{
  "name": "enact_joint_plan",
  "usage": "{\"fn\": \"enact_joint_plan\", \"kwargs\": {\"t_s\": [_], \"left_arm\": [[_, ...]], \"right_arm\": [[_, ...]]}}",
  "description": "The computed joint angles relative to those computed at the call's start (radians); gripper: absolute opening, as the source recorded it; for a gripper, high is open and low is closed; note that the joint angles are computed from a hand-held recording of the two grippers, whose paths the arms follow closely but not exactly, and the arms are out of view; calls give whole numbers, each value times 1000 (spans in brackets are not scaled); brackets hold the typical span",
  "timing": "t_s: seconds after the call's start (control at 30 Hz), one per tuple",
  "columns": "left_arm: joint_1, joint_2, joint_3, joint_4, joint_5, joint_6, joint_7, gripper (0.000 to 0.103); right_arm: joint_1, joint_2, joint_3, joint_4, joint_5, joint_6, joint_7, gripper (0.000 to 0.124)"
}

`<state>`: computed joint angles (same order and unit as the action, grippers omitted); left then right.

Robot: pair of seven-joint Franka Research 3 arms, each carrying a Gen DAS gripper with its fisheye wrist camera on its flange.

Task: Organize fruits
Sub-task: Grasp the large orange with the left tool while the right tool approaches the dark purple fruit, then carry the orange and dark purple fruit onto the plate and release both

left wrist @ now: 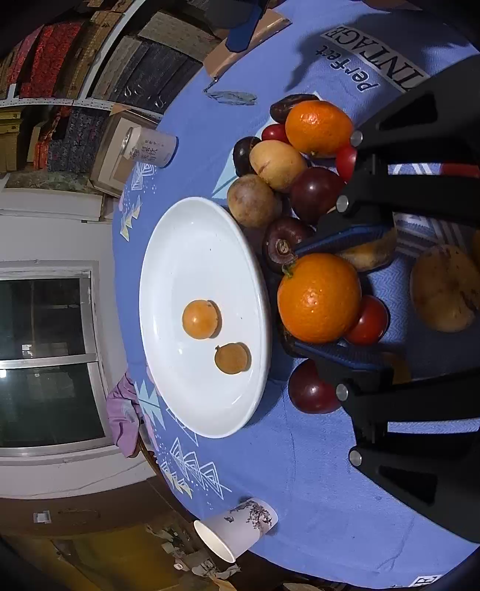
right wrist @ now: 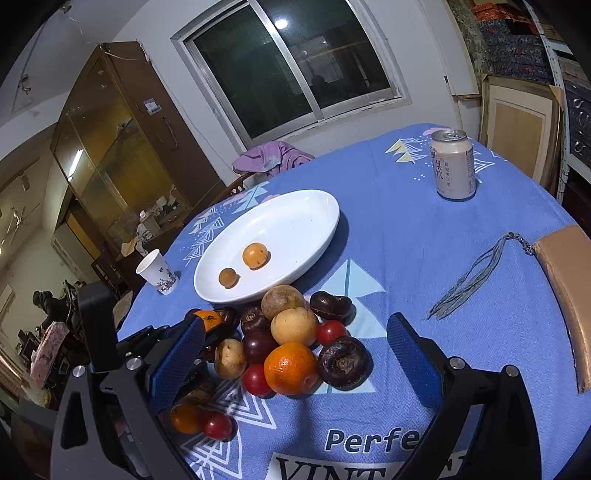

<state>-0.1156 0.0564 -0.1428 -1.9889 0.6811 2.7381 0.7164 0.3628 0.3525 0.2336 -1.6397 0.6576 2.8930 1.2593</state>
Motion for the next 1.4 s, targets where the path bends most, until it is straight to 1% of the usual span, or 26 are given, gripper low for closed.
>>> {"fn": "enact_joint_plan", "kwargs": {"t_s": [0.07,0.1,0.13,0.2,0.27,0.3,0.37,0.43,0.5,0.53,0.57,0.6,0.67,0.77,0.8,0.87,0.9,0.93,0.97,1.0,1.07,1.17,1.23,1.3,1.37,1.4], "left_arm": [[8,-19,0,-24,-49,24,19,45],[13,-48,3,-54,-64,46,15,45],[18,-71,3,-76,-56,57,0,45],[38,-142,-2,-138,24,75,-87,45],[64,-210,-12,-200,60,86,-142,46],[80,-244,-17,-235,69,91,-166,46],[105,-289,-25,-288,64,87,-192,46],[108,-305,-16,-315,12,97,-165,46],[116,-309,-14,-326,-24,117,-145,46],[124,-313,-22,-329,-25,124,-144,46],[133,-316,-30,-331,-20,129,-145,46],[137,-316,-36,-330,-19,131,-141,46],[140,-315,-43,-329,-25,136,-130,46],[136,-311,-47,-328,-40,144,-106,46],[136,-312,-50,-329,-42,146,-103,46],[134,-311,-50,-329,-51,153,-92,46],[132,-312,-48,-331,-57,157,-85,46],[130,-313,-47,-333,-64,162,-77,46],[129,-315,-46,-335,-70,167,-70,46],[131,-316,-49,-336,-71,169,-69,46],[132,-316,-52,-335,-74,170,-63,46],[134,-316,-57,-336,-78,173,-59,46],[136,-316,-60,-335,-77,172,-58,46],[135,-316,-60,-334,-79,168,-57,46],[133,-315,-60,-334,-83,165,-53,46],[133,-316,-60,-335,-83,165,-53,46]], "right_arm": [[6,8,-9,10,-16,-12,14,100],[5,11,-9,13,-19,-18,13,100],[7,13,-11,16,-25,-21,15,100],[14,15,-16,16,-47,-24,13,100],[24,17,-18,17,-78,-40,-1,100],[36,18,-26,16,-106,-45,-3,100],[84,19,-62,6,-199,-35,21,98],[145,18,-112,-13,-325,-7,59,86],[181,21,-144,-21,-422,-4,89,73],[188,26,-148,-18,-455,-12,93,69],[186,29,-144,-15,-472,-22,94,61],[182,33,-139,-9,-482,-38,92,57],[178,32,-138,-13,-499,-29,103,52],[148,16,-122,-30,-475,-11,105,51],[152,12,-136,-35,-485,-7,126,51],[183,12,-197,-36,-551,-17,220,51],[170,12,-194,-37,-543,-29,231,51],[140,10,-166,-43,-514,-30,215,51],[131,5,-165,-50,-509,-35,224,51],[140,1,-182,-58,-531,-32,252,51],[135,1,-186,-61,-545,-39,276,51],[98,-3,-150,-66,-501,-28,258,51],[125,0,-190,-63,-543,-28,317,51],[120,17,-179,-39,-550,-67,318,51],[154,32,-208,-26,-619,-83,347,51],[181,38,-234,-20,-670,-85,377,51]]}}
